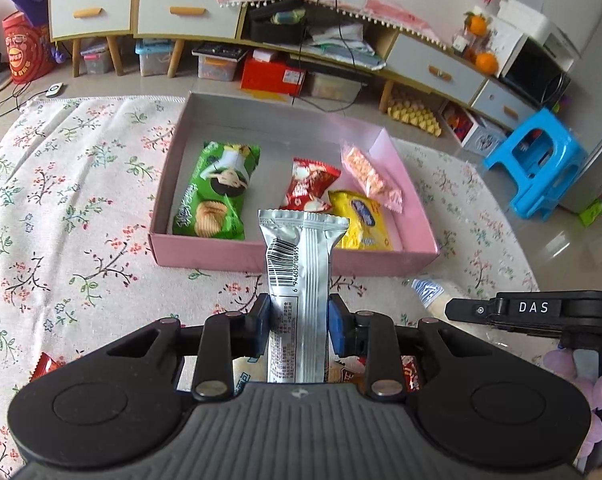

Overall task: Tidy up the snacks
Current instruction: 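Carry silver bar with left tool while right tool carries clear bag into pink box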

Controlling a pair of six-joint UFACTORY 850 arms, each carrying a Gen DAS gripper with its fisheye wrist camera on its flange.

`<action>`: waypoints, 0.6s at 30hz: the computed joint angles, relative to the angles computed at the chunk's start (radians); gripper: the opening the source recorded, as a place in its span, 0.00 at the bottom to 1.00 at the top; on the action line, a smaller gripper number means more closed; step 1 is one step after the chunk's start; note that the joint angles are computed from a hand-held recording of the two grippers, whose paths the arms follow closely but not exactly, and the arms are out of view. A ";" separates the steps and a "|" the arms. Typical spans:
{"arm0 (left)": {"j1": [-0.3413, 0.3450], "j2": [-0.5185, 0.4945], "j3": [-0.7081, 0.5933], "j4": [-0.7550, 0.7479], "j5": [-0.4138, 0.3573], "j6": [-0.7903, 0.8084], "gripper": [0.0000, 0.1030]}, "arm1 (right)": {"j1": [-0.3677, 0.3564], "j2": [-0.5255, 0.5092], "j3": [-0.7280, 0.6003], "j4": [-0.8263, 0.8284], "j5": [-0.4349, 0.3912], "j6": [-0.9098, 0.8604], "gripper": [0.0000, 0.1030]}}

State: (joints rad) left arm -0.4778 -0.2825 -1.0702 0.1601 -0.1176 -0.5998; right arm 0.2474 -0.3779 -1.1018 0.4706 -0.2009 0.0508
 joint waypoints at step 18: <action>0.033 -0.021 -0.046 0.079 0.050 -0.161 0.26 | -0.032 0.051 0.018 0.863 -0.037 -0.752 0.09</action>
